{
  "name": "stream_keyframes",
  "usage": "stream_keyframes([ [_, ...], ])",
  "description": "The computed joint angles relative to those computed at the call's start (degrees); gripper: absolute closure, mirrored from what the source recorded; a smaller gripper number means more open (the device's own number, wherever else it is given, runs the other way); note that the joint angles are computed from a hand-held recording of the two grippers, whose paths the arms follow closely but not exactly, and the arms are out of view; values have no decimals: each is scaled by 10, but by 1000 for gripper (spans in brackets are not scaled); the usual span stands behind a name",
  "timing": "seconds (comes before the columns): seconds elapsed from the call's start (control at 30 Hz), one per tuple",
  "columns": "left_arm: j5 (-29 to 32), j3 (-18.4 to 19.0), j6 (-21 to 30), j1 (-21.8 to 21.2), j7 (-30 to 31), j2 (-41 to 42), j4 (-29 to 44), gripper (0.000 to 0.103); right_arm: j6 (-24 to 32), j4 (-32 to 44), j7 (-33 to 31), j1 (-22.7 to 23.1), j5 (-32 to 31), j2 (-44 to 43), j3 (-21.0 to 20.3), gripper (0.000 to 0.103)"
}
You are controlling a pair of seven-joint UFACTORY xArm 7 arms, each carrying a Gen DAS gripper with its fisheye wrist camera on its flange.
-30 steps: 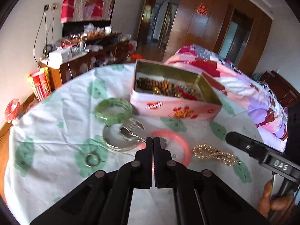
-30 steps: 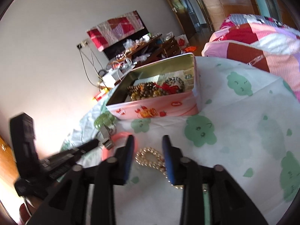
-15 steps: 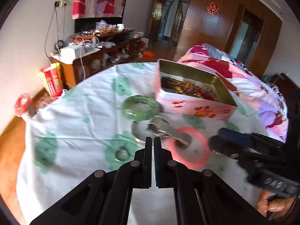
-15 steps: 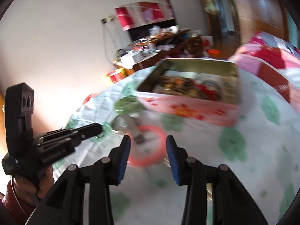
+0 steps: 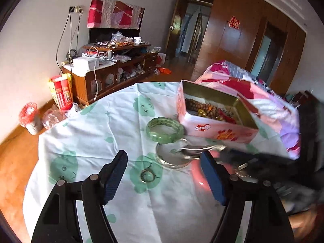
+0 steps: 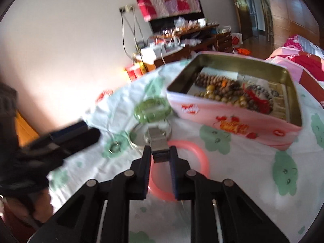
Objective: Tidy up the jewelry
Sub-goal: 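Grasp the silver clip beside the pink bangle with the right tool, then carry the silver clip with the right tool to the tin while the left tool grasps the jade bangle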
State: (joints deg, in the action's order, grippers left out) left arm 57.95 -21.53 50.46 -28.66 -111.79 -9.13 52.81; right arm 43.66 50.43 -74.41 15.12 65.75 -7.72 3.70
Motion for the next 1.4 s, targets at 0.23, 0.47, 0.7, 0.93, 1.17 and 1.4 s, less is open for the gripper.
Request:
stream_keyframes([
  [0.23, 10, 1, 16, -4, 34, 11, 12, 29, 31, -2, 0, -11, 73, -33, -23, 83],
  [0.47, 33, 44, -33, 9, 159, 72, 64, 40, 44, 6, 7, -31, 114, -46, -39, 83],
  [0.7, -56, 83, -64, 9, 302, 126, 101, 55, 48, 16, 19, -42, 119, -39, -42, 83],
  [0.93, -58, 91, -65, -3, 300, 123, 100, 97, 62, 19, 16, -54, 128, -33, -46, 83],
  [1.17, 26, 73, -137, 14, 147, 45, 33, 97, 86, 26, 15, -66, 144, -38, -52, 83],
  [1.4, 145, 40, -156, 48, 38, 19, 56, 97, 71, 58, 8, -73, 168, -24, -52, 83],
])
